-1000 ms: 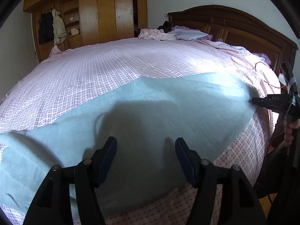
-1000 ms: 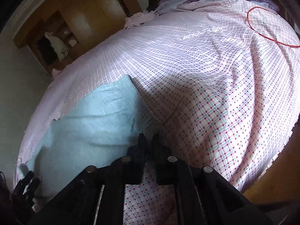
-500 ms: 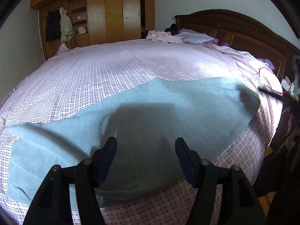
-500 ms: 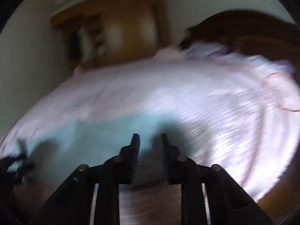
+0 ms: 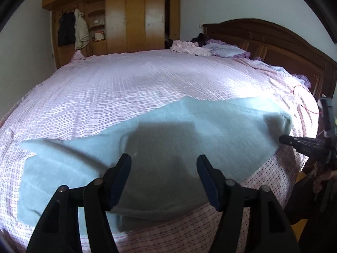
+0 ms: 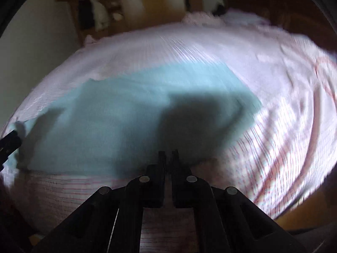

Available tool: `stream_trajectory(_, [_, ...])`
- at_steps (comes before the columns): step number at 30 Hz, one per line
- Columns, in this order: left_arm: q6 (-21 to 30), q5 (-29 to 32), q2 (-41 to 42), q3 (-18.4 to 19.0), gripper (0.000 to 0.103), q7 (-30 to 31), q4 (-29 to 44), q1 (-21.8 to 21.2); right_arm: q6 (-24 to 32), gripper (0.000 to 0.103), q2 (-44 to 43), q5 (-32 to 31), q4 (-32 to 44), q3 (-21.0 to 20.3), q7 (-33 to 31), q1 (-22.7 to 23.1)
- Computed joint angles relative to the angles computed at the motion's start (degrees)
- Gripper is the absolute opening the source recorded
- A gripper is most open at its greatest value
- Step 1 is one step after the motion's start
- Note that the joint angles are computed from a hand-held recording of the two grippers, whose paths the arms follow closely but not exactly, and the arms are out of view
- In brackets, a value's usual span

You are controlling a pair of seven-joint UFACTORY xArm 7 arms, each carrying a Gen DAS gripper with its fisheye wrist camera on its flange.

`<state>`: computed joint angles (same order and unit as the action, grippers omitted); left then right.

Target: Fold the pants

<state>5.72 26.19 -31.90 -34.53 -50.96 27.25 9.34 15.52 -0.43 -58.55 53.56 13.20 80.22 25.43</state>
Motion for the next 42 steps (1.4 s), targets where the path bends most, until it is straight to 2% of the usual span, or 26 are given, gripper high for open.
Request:
stream_trajectory(2, [1.2, -1.9, -1.1, 4.7, 0.068, 1.6, -1.9, -4.1, 2.0, 0.0, 0.5, -6.7, 3.1, 1.5, 2.4, 1.5])
stream_trajectory(5, [6.3, -5.3, -3.7, 11.3, 0.068, 4.9, -3.9, -10.2, 3.2, 0.001, 2.0, -10.8, 7.2, 2.8, 1.1, 4.3])
stream_trajectory(7, [10.9, -7.6, -7.1, 15.8, 0.068, 7.8, -5.5, -13.9, 0.8, 0.001, 4.1, -11.7, 10.9, 3.3, -1.1, 6.5])
stream_trajectory(9, [14.1, -8.8, -12.0, 18.7, 0.069, 10.5, -7.5, -15.4, -2.1, 0.001, 6.4, -12.4, 14.3, 3.0, -2.6, 8.8])
stream_trajectory(11, [19.2, -9.3, -18.2, 21.1, 0.074, 13.6, -9.4, -15.2, -5.3, 0.001, 10.5, -11.0, 19.3, 3.3, -8.3, 11.1])
stream_trajectory(12, [20.0, -9.7, -20.3, 21.7, 0.074, 14.5, -10.2, -14.8, -5.6, 0.001, 12.2, -10.8, 21.3, 4.1, -10.4, 11.7])
stream_trajectory(14, [21.8, -10.5, -25.6, 24.1, 0.074, 16.9, -12.8, -13.7, -3.5, 0.0, 16.4, -13.9, 27.2, 1.9, -12.8, 17.0])
stream_trajectory(15, [22.6, -11.1, -27.1, 24.8, 0.074, 17.8, -13.6, -13.0, -2.4, 0.0, 19.6, -13.6, 30.7, 2.9, -16.3, 17.9])
stream_trajectory(18, [24.5, -13.1, -31.2, 27.7, 0.074, 20.2, -16.2, -10.4, -0.8, 0.0, 28.4, -7.8, 40.3, 4.6, -29.0, 20.4])
stream_trajectory(20, [23.8, -16.1, -33.6, 32.2, 0.074, 22.0, -18.3, -9.5, 0.7, 0.0, 33.1, -5.1, 45.8, 5.3, -36.0, 22.3])
stream_trajectory(22, [23.7, -17.7, -34.8, 33.1, 0.074, 23.3, -19.2, -7.9, 2.4, 0.0, 38.8, -1.8, 52.8, 6.7, -44.5, 23.8])
stream_trajectory(23, [24.0, -18.2, -35.6, 33.4, 0.074, 23.7, -19.9, -6.3, 3.2, 0.0, 40.2, -1.4, 54.8, 6.2, -46.4, 25.3])
stream_trajectory(25, [24.6, -20.5, -36.8, 35.6, 0.074, 24.9, -20.6, -5.0, 5.7, 0.0, 44.9, -2.2, 61.6, 3.9, -51.0, 29.7])
stream_trajectory(26, [24.9, -21.9, -37.5, 37.1, 0.074, 25.7, -21.1, -4.6, 7.1, 0.0, 46.3, -5.0, 63.8, 2.2, -50.7, 31.7])
stream_trajectory(27, [26.5, -23.1, -37.5, 37.8, 0.074, 26.1, -20.7, -3.9, 8.5, 0.0, 49.3, -6.4, 68.5, -1.9, -52.5, 35.4])
stream_trajectory(29, [31.3, -23.4, -37.5, 35.2, 0.074, 25.4, -19.2, -1.7, 10.5, 0.0, 53.0, -8.3, 73.4, -5.9, -54.6, 39.0])
stream_trajectory(30, [33.4, -22.3, -39.0, 33.3, 0.074, 25.1, -19.1, 0.2, 10.4, 0.0, 54.3, -6.7, 74.9, -5.7, -56.5, 39.0])
stream_trajectory(32, [34.4, -22.3, -41.6, 34.4, 0.074, 25.9, -19.8, 0.8, 13.0, 0.0, 58.6, -2.3, 81.0, -4.8, -62.7, 39.3])
stream_trajectory(33, [34.0, -23.4, -42.9, 37.1, 0.074, 27.3, -20.5, 0.3, 13.5, 0.0, 59.6, -0.7, 82.3, -4.6, -65.0, 39.4])
stream_trajectory(35, [33.1, -25.3, -43.6, 39.4, 0.074, 29.0, -21.5, 0.0, 15.8, 0.001, 62.4, 0.8, 86.4, -5.8, -67.6, 40.4])
stream_trajectory(37, [30.8, -27.5, -41.3, 41.6, 0.074, 30.8, -21.7, -0.5, 15.8, 0.011, 65.9, 2.5, 91.6, -11.3, -68.0, 42.7])
stream_trajectory(38, [30.4, -28.5, -40.7, 42.2, 0.074, 31.6, -21.8, -0.7, 15.8, 0.015, 65.4, -0.1, 90.7, -12.1, -66.0, 43.1])
stream_trajectory(42, [27.8, -31.7, -38.5, 41.4, 0.075, 32.1, -21.6, -1.0, 14.3, 0.016, 65.7, -1.4, 89.9, -18.3, -65.8, 45.7])
